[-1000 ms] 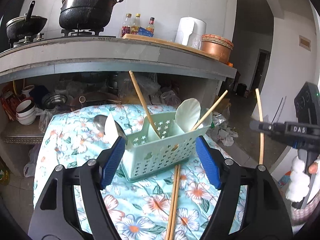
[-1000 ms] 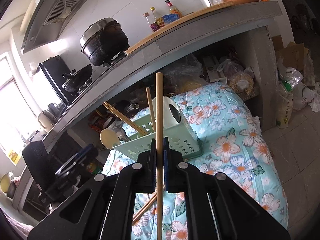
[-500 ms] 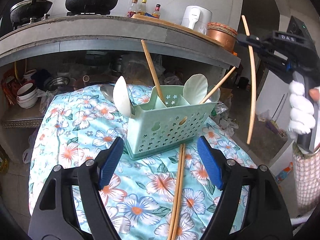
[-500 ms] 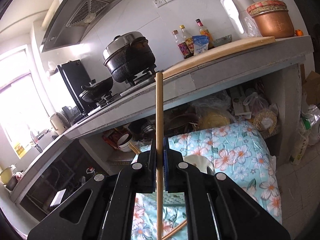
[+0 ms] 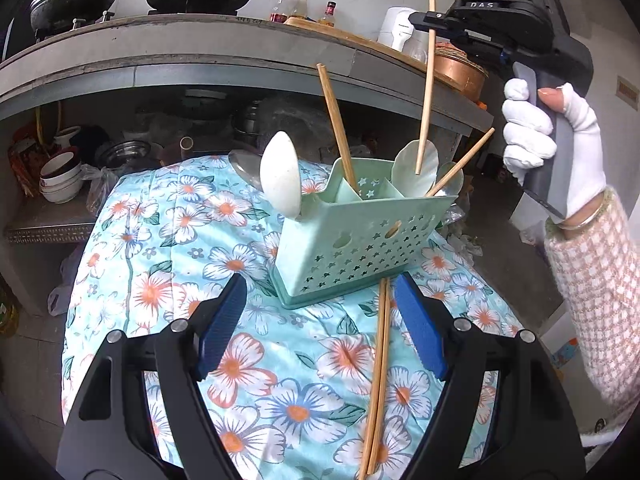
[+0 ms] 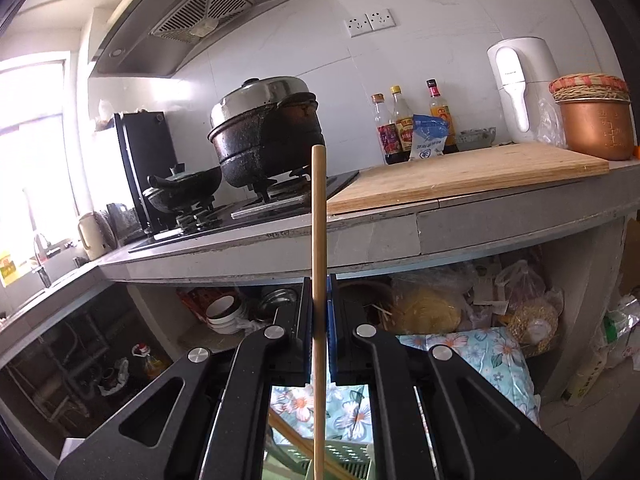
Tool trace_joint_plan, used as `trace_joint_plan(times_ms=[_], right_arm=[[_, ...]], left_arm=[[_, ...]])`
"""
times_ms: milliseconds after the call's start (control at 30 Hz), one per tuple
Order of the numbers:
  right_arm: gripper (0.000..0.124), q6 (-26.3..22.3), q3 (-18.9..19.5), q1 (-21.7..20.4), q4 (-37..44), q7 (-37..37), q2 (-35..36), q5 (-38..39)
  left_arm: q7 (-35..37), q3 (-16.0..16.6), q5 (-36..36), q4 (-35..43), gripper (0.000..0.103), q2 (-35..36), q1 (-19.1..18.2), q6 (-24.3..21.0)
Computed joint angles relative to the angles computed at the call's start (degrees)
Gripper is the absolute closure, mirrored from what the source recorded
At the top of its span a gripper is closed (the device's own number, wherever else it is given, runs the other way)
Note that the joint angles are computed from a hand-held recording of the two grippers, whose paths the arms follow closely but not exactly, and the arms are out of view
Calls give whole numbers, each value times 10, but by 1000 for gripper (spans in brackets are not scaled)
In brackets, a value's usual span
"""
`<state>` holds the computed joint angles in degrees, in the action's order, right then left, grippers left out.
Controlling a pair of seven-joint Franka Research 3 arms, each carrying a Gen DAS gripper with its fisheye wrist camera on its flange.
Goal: Organize utensils
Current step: 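Open the right gripper to drop its chopstick into the holder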
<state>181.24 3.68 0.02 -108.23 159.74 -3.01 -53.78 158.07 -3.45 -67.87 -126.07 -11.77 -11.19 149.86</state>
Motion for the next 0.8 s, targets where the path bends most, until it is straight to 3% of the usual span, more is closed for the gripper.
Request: trace_joint_plan(times_ms=[67, 367, 500, 800], right_arm=[[118, -31, 2, 6, 20, 7, 18, -21], [116, -123, -38, 78, 41, -98, 50, 48], [97, -120, -50, 86, 34, -90, 41, 46], [90, -70, -25, 46, -32, -74, -26, 54]], left_arm=[[-4, 1, 3, 2, 30, 3, 3, 0], [-15, 1, 9, 8, 30, 14, 12, -3], [-14, -1, 8, 10, 30, 15, 14, -5], [-14, -4, 10, 6, 30, 10, 12, -3]])
